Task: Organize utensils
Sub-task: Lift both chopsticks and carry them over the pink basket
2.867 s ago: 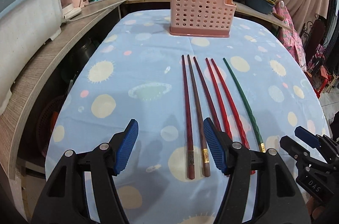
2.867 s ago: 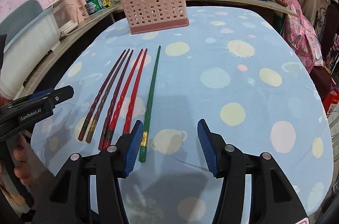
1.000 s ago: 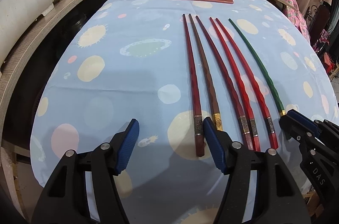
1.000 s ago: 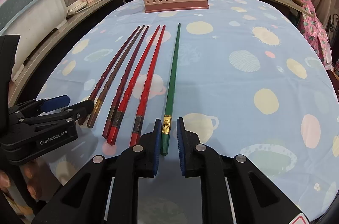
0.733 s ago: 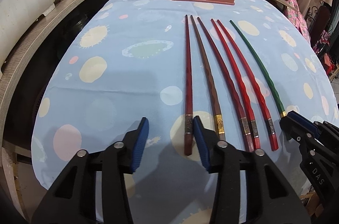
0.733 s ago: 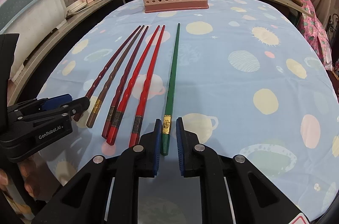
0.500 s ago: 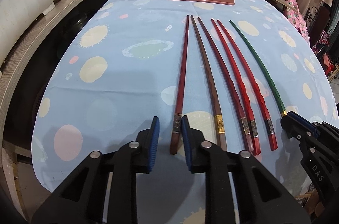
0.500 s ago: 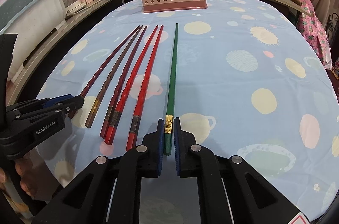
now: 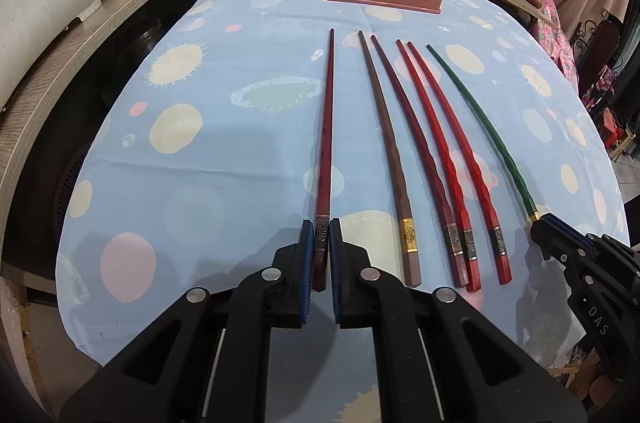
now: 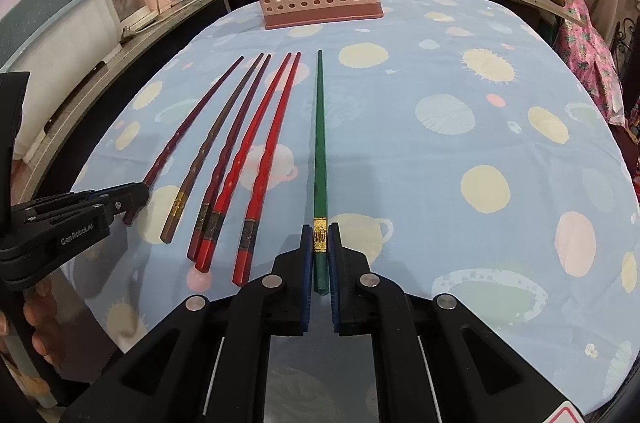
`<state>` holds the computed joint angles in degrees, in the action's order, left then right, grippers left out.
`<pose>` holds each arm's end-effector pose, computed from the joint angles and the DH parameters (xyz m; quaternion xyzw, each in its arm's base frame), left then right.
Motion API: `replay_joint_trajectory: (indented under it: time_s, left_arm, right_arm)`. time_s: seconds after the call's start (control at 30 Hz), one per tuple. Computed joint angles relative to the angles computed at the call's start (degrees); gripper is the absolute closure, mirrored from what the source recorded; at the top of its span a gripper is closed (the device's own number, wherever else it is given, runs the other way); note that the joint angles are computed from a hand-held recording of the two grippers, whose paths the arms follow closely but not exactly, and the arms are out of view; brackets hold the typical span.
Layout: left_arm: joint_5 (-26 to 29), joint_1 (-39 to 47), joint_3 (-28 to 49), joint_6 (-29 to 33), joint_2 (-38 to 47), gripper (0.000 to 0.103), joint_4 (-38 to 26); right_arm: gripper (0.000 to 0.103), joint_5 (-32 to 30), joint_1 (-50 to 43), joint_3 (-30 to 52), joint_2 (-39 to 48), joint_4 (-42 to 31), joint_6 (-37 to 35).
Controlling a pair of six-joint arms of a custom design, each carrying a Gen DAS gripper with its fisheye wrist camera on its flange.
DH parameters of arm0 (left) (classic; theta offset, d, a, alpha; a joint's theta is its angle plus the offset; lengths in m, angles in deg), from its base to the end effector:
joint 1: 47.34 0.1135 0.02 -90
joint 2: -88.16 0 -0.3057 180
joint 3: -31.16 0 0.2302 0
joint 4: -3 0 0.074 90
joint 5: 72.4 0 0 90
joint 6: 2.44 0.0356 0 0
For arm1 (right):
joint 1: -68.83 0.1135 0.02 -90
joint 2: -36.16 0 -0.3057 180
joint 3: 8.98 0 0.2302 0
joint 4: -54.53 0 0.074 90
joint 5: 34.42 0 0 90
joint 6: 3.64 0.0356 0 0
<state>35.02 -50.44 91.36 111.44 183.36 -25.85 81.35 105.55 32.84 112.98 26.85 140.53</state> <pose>0.2829 -0.0260 0.1890 0.2579 0.9283 -0.1048 0.2466 0.1596 0.0997 0.1849 0.1957 0.9283 0.0120 0.3159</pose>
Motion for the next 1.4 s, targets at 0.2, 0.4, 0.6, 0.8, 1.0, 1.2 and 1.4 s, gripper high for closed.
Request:
replay_joint_trajectory:
  time_s: [0.2, 0.4, 0.6, 0.8, 1.0, 1.2, 1.4]
  left_arm:
    - [2.1, 0.9, 2.1, -0.6, -1.2, 0.096, -3.2]
    - [4.3, 1.7, 5.0, -1.5, -3.1, 0.096, -6.8]
    - [6.5, 2.4, 9.3, -2.8, -4.4, 0.096, -10.5]
    - [8.2, 2.4, 14.9, -4.7, -5.0, 0.096, -12.8]
    - [8.7, 1.3, 21.3, -7.8, -4.4, 0.096, -13.9]
    - [9.2, -0.3, 28.7, -11.0, -1.7, 0.096, -15.2]
    - [8.8, -2.4, 37.1, -13.9, 1.8, 0.096, -16.6]
  right_arm:
    - [0.096, 1.8, 0.6, 0.7, -3.6, -3.4, 1.1]
    - [0.096, 3.8, -0.2, 3.0, -8.4, -7.7, 0.5]
    - [0.096, 5.4, -2.7, 6.2, -13.2, -11.1, -2.6]
    - [0.096, 5.3, -7.4, 10.0, -16.1, -12.4, -8.1]
    - [0.096, 1.5, -15.0, 13.0, -17.7, -10.0, -14.6]
    - [0.096, -1.8, -21.4, 16.2, -17.4, -7.8, -19.6]
    - [0.096, -7.1, -28.6, 20.0, -15.0, -5.1, -23.0]
